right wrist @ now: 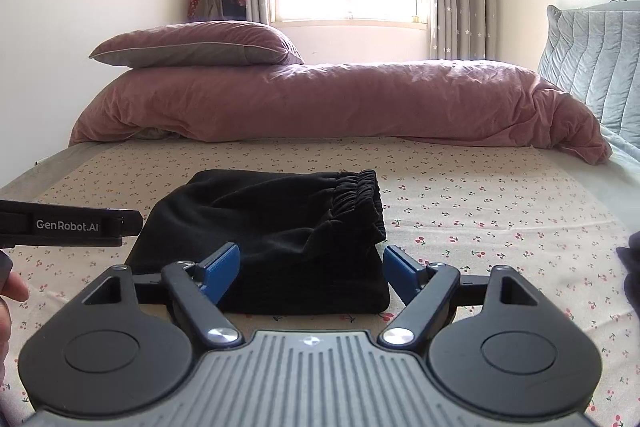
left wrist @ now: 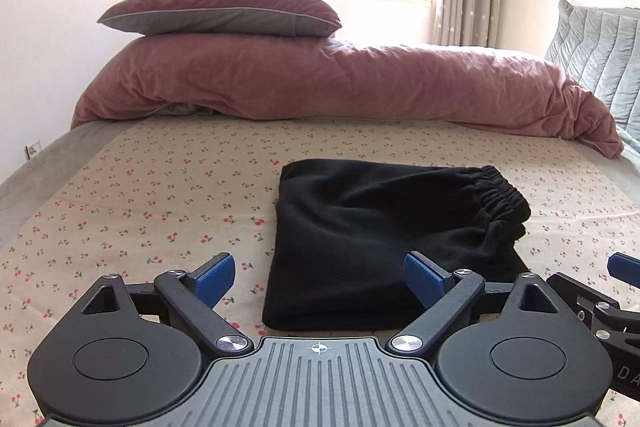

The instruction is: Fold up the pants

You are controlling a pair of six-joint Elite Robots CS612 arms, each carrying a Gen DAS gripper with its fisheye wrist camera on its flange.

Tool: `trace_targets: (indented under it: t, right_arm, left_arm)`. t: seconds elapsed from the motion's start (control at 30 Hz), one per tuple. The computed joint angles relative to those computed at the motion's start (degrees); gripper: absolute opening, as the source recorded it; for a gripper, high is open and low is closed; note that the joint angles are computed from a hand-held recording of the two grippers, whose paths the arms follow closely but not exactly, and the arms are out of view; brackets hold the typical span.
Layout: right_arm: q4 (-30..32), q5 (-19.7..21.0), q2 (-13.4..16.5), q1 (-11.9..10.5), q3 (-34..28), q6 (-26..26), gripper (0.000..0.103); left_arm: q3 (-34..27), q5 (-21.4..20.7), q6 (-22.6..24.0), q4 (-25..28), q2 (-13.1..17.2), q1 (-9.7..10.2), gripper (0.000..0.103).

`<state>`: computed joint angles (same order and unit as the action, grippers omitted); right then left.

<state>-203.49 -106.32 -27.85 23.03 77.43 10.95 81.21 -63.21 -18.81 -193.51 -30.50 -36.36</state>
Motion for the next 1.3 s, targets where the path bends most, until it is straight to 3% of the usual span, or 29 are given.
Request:
trace_targets:
  t: [0.1, 0.2, 0.47, 0.6, 0.93, 1.1, 1.3]
  right_arm:
    - [-0.14, -0.17, -0.82, 0.31, 1.20, 0.72, 0.072]
    - [-0.18, -0.92, -1.12, 0.79, 1.37, 1.55, 0.092]
    - [5.75, -3.01, -0.52, 1.89, -0.86, 3.29, 0.091]
    - [7.42, -6.03, 0.24, 2.43, -2.43, 2.72, 0.091]
    - [11.84, -9.23, 0.96, 3.02, -3.96, 3.85, 0.091]
    - [12.12, -7.46, 0.65, 2.62, -3.36, 5.93, 0.091]
    - [12.30, -8.04, 0.75, 2.71, -3.40, 5.48, 0.091]
  left_arm:
    - [1.54, 0.75, 0.74, -0.87, -0.49, -0.55, 0.094]
    - [2.82, -0.12, 0.98, -1.67, -1.09, -0.78, 0.095]
    - [3.72, 4.82, 0.04, -1.56, -1.04, -1.41, 0.100]
    - [3.41, 4.73, -1.90, 0.44, -0.92, -1.12, 0.100]
    - [1.48, 4.36, -1.86, 4.04, 0.30, -0.79, 0.100]
    - [1.34, 2.97, -3.38, 4.92, 0.30, -0.48, 0.100]
    - [1.12, 3.37, -2.53, 5.98, 0.35, -0.61, 0.100]
